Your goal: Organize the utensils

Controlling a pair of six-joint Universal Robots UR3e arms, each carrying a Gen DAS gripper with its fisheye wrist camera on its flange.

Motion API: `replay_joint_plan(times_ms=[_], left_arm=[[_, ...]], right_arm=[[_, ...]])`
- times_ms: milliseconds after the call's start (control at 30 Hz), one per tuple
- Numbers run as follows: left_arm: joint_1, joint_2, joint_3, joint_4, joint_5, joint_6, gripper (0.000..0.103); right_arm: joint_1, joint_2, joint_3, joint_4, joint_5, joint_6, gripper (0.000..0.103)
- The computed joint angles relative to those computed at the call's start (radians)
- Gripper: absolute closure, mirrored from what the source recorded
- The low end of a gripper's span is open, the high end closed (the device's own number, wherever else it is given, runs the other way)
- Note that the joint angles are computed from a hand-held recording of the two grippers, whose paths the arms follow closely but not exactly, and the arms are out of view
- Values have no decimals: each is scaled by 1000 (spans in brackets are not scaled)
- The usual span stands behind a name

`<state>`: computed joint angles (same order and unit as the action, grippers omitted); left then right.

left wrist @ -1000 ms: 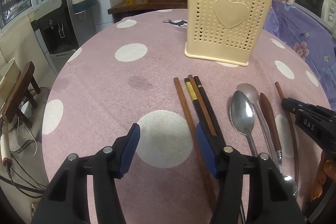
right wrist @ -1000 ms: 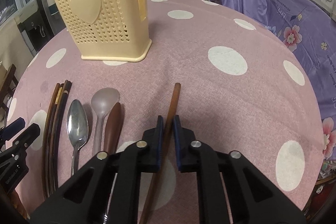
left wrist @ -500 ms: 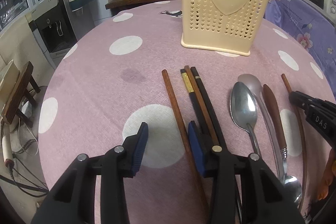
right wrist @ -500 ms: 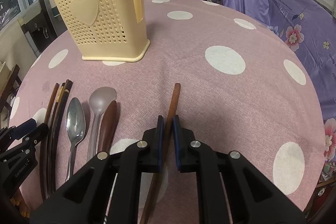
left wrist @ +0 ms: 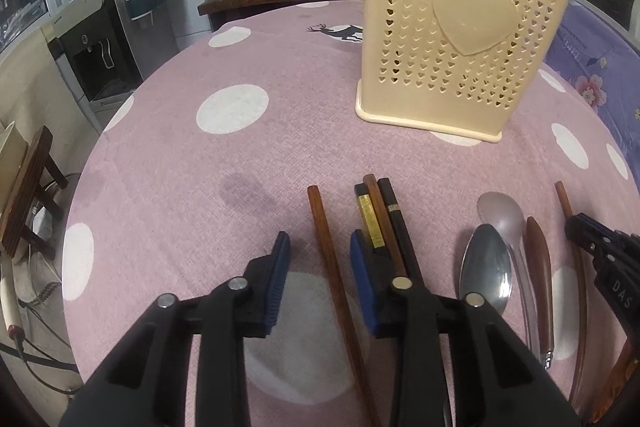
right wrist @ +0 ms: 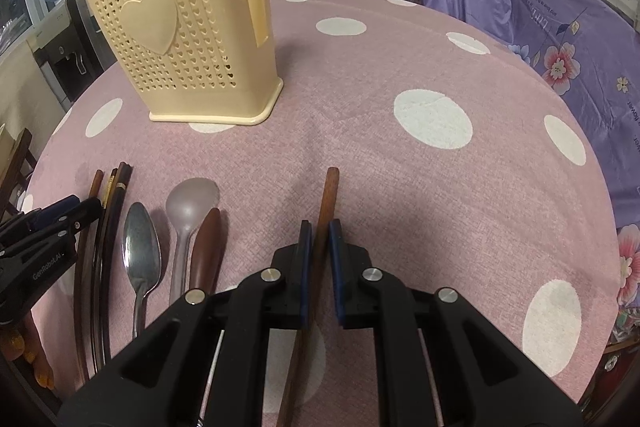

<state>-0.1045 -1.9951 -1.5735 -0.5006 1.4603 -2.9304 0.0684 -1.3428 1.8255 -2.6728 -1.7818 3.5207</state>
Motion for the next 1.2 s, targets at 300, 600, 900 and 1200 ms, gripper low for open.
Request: replay_joint_plan(times_ms=[300,600,900,1200], left_arm=[[-9,13,-47,59,16,-10,92],[8,4,-27,46,-18,5,94],[26,-9,11,21,-57,-3,94],[83,87,4,32,-184,-21,94]], right_arm=[[-13,-3,14,-27,16,2,94],[-34,-16,48,-68,46,1,95],[-59,-50,95,-130,84,-2,95],[-170,-212,195,-230,276,-31,95]])
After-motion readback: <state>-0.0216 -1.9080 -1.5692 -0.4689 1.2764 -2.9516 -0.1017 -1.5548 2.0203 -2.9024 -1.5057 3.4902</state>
